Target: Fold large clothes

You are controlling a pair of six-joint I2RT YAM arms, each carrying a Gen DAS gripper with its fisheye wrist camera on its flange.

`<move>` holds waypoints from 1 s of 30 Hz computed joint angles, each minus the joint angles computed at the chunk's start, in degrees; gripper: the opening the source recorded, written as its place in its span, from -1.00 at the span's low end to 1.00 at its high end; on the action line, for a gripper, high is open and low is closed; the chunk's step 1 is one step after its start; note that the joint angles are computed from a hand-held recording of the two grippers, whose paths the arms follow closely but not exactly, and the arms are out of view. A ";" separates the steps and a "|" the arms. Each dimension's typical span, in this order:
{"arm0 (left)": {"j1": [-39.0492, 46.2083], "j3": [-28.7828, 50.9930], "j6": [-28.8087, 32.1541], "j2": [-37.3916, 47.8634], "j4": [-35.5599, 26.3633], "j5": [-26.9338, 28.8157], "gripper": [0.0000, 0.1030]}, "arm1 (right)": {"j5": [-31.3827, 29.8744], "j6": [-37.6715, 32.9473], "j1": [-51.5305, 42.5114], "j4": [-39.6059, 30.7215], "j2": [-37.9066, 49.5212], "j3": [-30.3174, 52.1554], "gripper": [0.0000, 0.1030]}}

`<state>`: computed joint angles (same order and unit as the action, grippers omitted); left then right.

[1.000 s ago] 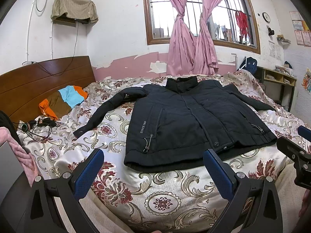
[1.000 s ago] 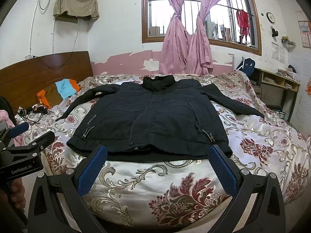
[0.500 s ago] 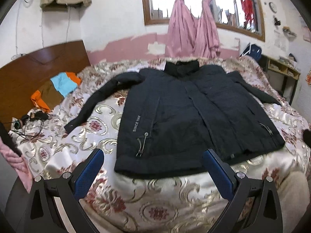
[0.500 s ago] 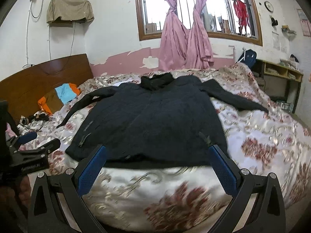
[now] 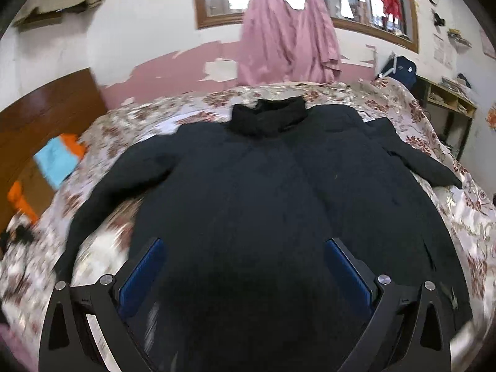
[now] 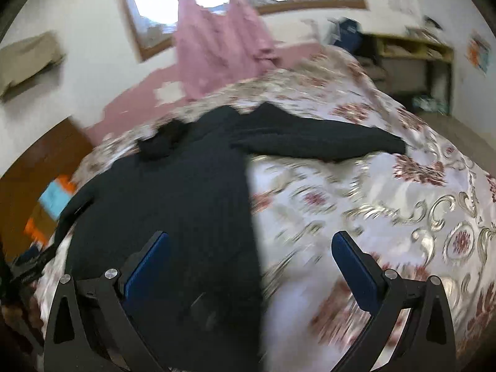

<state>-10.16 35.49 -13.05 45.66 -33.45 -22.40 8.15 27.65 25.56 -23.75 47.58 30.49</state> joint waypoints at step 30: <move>-7.16 117.18 -15.23 109.67 -27.95 8.92 1.00 | -27.80 16.97 -39.04 1.38 97.14 74.38 -0.43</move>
<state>-17.32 152.67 -28.28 155.34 -61.40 -13.48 -19.66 44.62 -13.48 -22.37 144.72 104.87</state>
